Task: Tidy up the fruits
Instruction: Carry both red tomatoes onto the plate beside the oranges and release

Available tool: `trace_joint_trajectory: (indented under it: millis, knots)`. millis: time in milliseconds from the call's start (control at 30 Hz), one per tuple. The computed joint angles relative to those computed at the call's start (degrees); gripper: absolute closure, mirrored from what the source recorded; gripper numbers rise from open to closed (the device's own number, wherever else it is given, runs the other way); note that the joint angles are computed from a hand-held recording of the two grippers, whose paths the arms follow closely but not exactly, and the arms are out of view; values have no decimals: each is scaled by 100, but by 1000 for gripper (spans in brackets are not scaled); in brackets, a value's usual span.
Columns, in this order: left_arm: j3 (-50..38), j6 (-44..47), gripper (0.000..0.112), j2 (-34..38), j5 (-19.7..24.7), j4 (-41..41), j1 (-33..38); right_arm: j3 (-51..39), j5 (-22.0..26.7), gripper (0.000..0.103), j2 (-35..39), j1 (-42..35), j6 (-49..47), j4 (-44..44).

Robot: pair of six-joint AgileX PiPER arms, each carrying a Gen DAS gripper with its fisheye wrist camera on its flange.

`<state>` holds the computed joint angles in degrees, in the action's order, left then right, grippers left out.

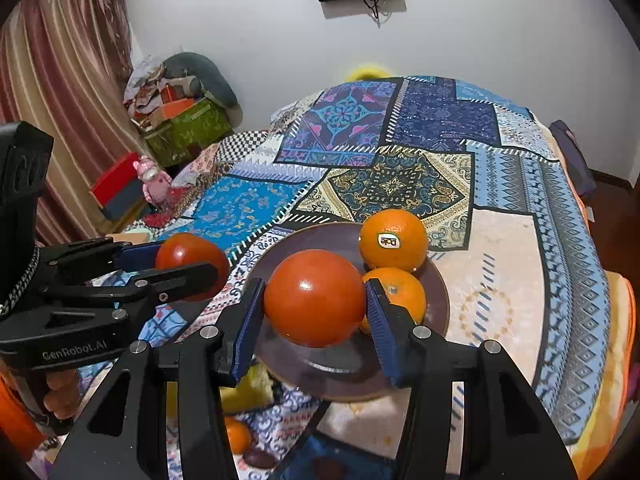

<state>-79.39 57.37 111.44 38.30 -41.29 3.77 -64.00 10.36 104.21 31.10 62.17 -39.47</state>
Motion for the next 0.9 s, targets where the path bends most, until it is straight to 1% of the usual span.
trace_joint_trajectory:
  millis: [133,267,467,567,633,800,900]
  knots:
    - [-450,-215,67,497,-6,239,-59,-250,127,56,260,-42,-617,477]
    - [-890,-448,67,933,173,379,-76,-525,252,56,552,-95,-1161,880]
    - [-1140,-475,67,1189,92,455,-149,-870,376,56,892,-147,-1595,1213]
    - [-1399,-607,67,1369,251,501,-115,-1019,429,56,1018,-181,-1967,1534]
    - [-1499,-654,67,1451,261,537,-115,-1093,465,56,1088,-196,-2298,1829]
    - [-1667,-695,67,1568,324,529,-122,-1092,416,55,1078,-222,-2466,1983]
    - [-1749,-787,67,1624,368,575,-150,-989,416,55,950,-189,-2238,1737]
